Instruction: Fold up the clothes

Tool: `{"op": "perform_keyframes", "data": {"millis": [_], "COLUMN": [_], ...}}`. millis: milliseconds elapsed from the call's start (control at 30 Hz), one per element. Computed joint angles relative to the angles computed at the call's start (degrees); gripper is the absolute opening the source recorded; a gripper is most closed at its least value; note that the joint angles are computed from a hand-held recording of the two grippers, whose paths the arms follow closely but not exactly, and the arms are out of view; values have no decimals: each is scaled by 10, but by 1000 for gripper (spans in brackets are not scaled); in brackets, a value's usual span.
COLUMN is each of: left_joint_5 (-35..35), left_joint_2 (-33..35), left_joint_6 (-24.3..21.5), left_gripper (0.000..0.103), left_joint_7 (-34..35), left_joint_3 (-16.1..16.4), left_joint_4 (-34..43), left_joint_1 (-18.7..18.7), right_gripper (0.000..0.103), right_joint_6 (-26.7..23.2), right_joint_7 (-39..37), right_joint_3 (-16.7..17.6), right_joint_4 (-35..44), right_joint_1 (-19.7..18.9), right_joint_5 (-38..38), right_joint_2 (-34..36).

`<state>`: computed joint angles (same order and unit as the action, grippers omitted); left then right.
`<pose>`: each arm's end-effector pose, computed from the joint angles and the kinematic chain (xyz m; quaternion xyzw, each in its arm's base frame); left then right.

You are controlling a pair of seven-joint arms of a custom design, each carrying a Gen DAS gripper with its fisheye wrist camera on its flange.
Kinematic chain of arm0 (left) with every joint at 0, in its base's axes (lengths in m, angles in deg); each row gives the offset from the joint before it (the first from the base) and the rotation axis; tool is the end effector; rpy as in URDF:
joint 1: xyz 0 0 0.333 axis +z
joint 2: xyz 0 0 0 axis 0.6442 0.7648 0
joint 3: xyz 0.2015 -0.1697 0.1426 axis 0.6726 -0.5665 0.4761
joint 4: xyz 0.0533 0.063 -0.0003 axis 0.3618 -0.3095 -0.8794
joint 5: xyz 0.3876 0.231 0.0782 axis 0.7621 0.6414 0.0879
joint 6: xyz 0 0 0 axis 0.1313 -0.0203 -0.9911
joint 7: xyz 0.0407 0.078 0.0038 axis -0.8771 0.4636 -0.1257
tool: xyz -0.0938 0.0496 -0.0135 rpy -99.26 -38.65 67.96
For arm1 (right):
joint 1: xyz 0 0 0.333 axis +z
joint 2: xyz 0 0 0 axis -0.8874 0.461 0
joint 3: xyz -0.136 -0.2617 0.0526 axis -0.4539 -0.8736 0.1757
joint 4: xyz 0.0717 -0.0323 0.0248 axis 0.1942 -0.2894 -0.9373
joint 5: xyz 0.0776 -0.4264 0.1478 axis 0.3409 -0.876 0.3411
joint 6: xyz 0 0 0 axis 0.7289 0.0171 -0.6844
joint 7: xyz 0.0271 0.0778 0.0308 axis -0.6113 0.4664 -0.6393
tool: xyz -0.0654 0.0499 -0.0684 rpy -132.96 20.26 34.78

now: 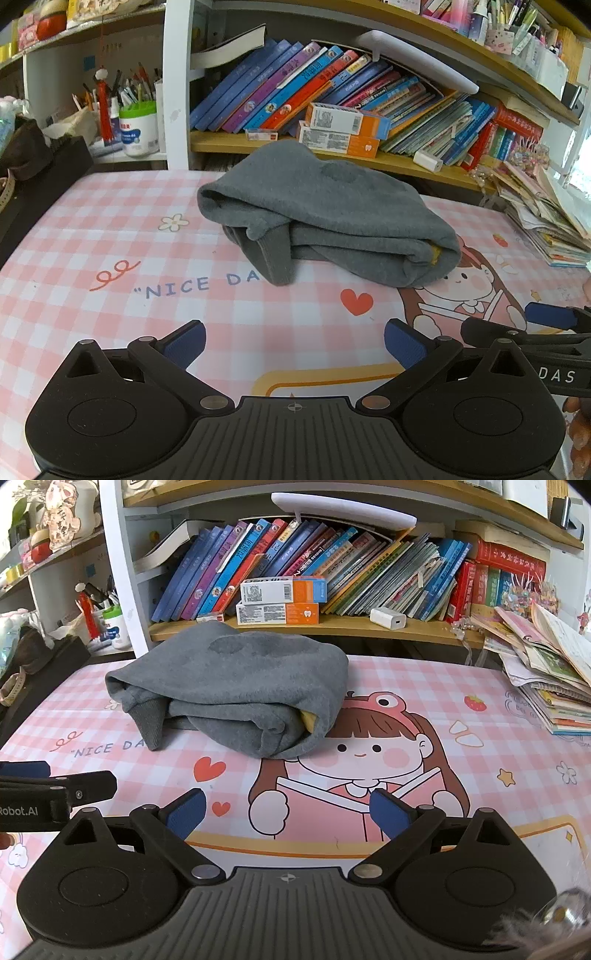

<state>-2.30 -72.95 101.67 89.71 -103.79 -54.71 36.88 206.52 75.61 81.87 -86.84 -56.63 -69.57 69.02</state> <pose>0.5497 -0.1975 0.4551 -0.6505 0.6434 -0.3297 0.2328 0.5456 0.1937 0.4456 -0.6707 0.6078 -0.2643 0.3330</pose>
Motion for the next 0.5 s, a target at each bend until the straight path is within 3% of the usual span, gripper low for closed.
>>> {"op": "perform_keyframes", "data": {"millis": [500], "left_joint_5": [-20], "left_joint_2": [11], "left_joint_6": [12], "left_gripper": [103], "left_joint_7": [21], "left_joint_3": [6], "left_joint_4": [5], "left_joint_1": [-6], "right_gripper": [93], "right_joint_6": [-6], "right_joint_7": [-13], "right_joint_3": [-9], "right_joint_4": [14], "right_joint_1": [9], "right_joint_5": [-5], "right_joint_2": [14]}}
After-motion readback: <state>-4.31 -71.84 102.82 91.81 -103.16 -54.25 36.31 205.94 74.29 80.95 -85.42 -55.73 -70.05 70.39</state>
